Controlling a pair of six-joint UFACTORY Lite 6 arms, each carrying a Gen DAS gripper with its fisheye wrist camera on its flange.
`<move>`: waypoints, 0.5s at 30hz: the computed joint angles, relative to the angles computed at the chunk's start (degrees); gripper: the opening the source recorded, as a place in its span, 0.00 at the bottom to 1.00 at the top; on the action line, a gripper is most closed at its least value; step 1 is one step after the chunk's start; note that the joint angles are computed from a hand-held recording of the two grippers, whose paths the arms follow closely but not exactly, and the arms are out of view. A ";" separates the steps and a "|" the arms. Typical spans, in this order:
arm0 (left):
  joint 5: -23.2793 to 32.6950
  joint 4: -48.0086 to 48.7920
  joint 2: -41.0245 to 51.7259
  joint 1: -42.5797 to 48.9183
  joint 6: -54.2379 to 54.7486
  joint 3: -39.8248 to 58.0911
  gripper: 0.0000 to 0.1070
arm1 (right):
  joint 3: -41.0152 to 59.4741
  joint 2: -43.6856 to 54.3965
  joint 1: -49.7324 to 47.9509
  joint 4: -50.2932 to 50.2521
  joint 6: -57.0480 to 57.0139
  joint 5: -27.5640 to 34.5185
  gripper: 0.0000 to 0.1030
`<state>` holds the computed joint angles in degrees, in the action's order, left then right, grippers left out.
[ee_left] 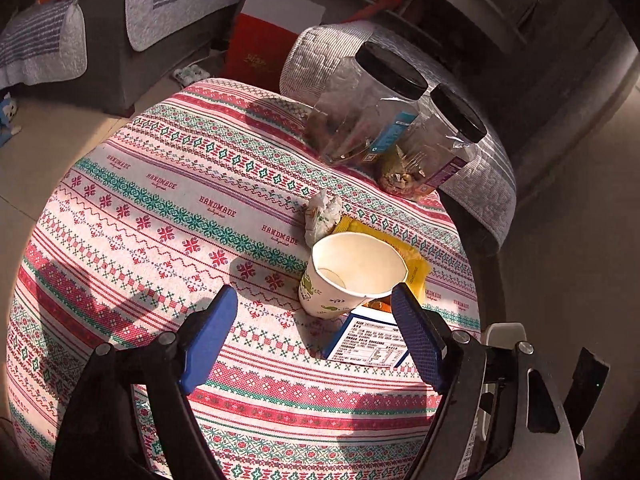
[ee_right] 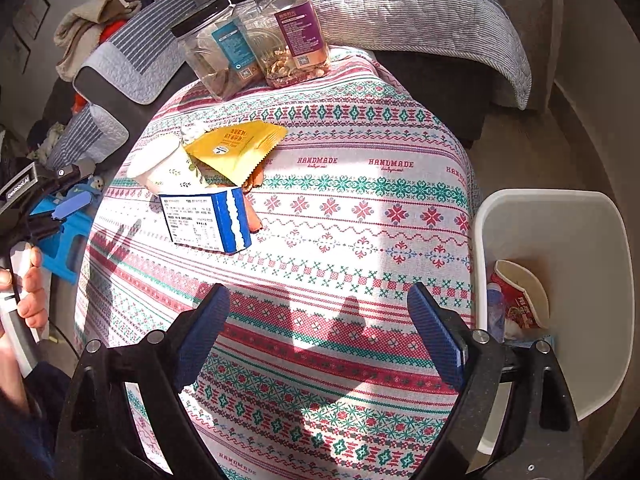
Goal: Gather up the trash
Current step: 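Move the left gripper to the white paper cup while the right approaches the blue box, then grasp the paper cup rim with the left gripper while the right grasps the blue box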
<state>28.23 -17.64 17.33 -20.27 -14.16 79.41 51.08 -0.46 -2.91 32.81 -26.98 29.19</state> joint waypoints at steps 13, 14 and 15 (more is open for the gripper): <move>-0.79 1.71 12.05 -1.31 -1.25 8.96 0.67 | 11.78 14.17 12.95 -0.76 3.05 -6.98 0.88; -0.63 1.14 12.79 -1.28 -0.69 9.58 0.65 | 12.58 15.18 13.32 -0.06 2.10 -7.33 0.89; -0.40 0.60 13.52 -1.15 -0.08 10.12 0.61 | 13.80 16.52 13.84 0.09 1.85 -7.54 0.91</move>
<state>27.83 -17.04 30.85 -21.41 -14.23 89.53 64.88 16.06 10.93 32.90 -25.12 21.65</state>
